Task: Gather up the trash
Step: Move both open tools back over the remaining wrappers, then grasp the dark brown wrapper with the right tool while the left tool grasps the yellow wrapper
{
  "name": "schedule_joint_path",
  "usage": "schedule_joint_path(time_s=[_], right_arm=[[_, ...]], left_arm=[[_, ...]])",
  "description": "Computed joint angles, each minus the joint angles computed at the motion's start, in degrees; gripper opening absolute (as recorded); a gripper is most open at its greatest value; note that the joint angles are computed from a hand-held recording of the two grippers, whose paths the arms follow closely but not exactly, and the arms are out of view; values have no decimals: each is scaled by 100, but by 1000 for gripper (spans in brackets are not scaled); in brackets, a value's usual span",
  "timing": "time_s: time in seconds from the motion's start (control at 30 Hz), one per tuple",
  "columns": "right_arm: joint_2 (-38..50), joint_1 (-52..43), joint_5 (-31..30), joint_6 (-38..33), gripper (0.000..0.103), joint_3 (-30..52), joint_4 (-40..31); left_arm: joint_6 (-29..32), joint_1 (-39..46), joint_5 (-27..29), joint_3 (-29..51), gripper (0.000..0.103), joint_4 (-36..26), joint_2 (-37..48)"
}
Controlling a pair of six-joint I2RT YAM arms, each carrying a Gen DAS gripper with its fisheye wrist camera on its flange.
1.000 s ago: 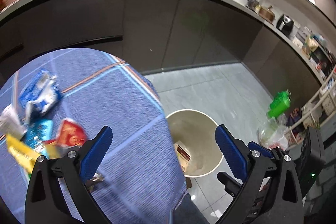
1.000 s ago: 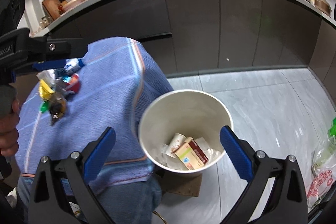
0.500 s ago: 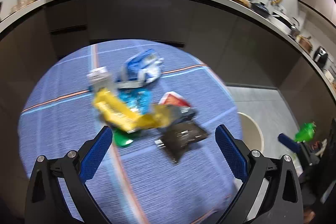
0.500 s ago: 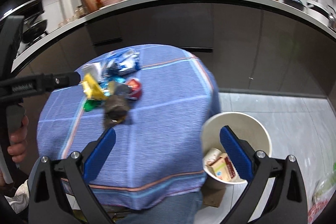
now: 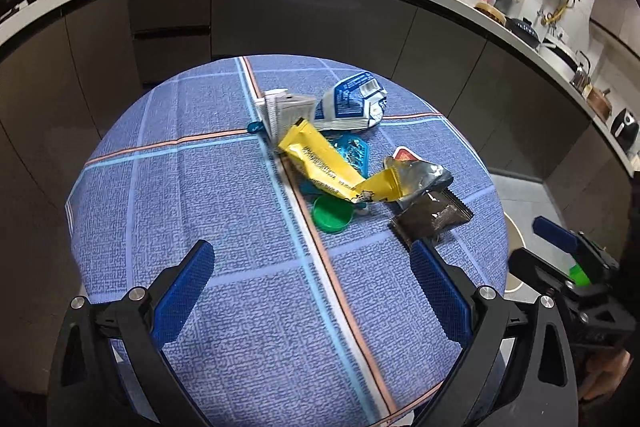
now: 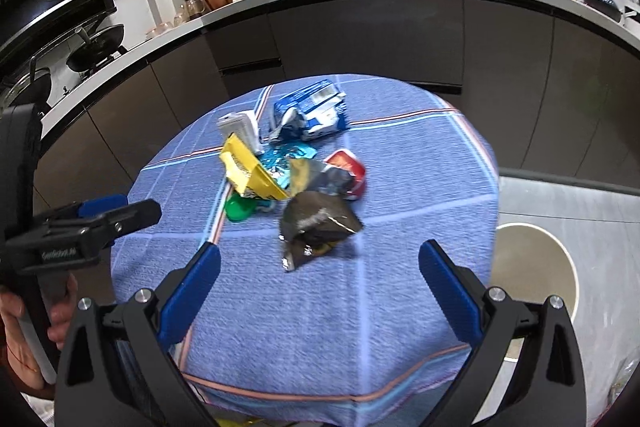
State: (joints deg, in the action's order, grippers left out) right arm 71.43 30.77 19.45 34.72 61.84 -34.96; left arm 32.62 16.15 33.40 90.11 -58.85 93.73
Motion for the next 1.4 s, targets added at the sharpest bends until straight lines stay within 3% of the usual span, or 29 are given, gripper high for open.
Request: schedule_joint_path(time_s=[0.27,0.5,0.57,0.7,0.77,0.8,0.83,1.03,1.4], right_arm=[[876,-229,-217,-148,99,368,236],[1389,-649,-568,-223,92,426,584],[1477,-710,-698,-281,84,435,663],[1525,-737,-873,-291,49,386,754],[1421,-733,-934,-297,44,256,829],[1365,-723,-941,-314,23,210,843],[1297,-714,-948,-318,16,159,852],[835,-573,-765,-238,9,-131,724],[380,-372,-542,-98,9,-363,531]], left_arm=[[168,267,357,292,94,-274,341],[282,229,397,387,93,-362,507],[269,179,393,439,91,-381,584],[331,-3,343,493,84,-439,671],[349,-96,331,454,81,-396,655],[363,-143,326,452,79,-387,655],[374,-197,320,462,78,-378,668],[269,-531,293,581,73,-220,811],[153,-1304,-5,905,72,152,1166]])
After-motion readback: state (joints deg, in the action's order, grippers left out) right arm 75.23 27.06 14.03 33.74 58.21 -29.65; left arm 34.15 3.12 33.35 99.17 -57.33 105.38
